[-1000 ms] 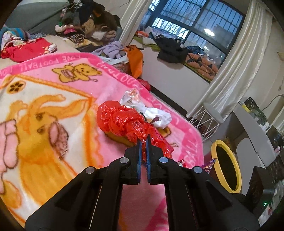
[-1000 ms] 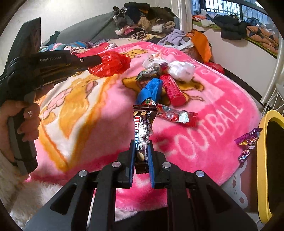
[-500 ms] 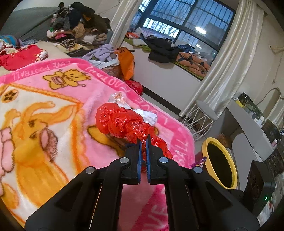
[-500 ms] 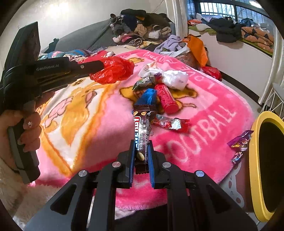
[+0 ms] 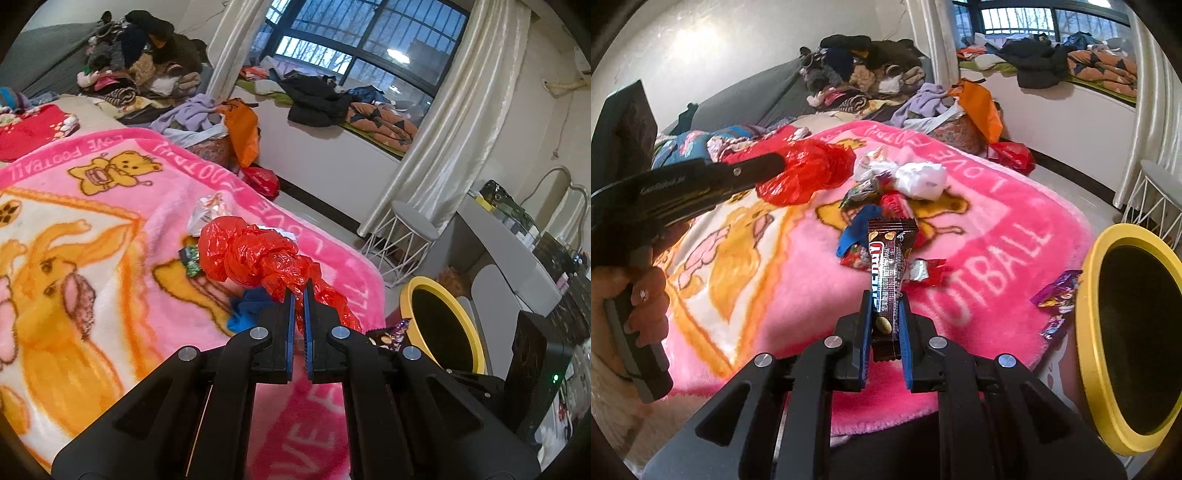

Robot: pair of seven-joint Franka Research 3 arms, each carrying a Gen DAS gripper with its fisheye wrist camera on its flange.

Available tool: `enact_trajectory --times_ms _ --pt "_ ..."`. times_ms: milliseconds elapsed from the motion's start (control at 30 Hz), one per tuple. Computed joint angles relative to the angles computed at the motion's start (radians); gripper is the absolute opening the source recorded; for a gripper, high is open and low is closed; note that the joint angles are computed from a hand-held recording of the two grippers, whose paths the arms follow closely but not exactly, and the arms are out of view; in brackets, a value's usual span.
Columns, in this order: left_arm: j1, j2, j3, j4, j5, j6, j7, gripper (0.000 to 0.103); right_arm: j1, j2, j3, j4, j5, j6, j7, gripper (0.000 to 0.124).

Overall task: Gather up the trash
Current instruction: 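Carry the red bag and chocolate bar over the yellow-rimmed bin with both tools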

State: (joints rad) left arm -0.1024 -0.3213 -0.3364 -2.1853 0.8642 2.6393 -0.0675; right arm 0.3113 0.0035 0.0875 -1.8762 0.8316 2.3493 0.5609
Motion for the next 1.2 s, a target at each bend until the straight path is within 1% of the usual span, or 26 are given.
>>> enact_trajectory --times_ms 233,1200 --pt "-0.016 0.044 -0.004 0.049 0.014 0.007 0.025 0.002 -0.012 0.001 -0.009 0.007 0.019 0.031 0.008 0.013" --pt "-0.111 0.182 0.025 0.190 0.028 0.011 0.127 0.002 -0.088 0.024 -0.039 0.042 0.087 0.078 0.056 0.013"
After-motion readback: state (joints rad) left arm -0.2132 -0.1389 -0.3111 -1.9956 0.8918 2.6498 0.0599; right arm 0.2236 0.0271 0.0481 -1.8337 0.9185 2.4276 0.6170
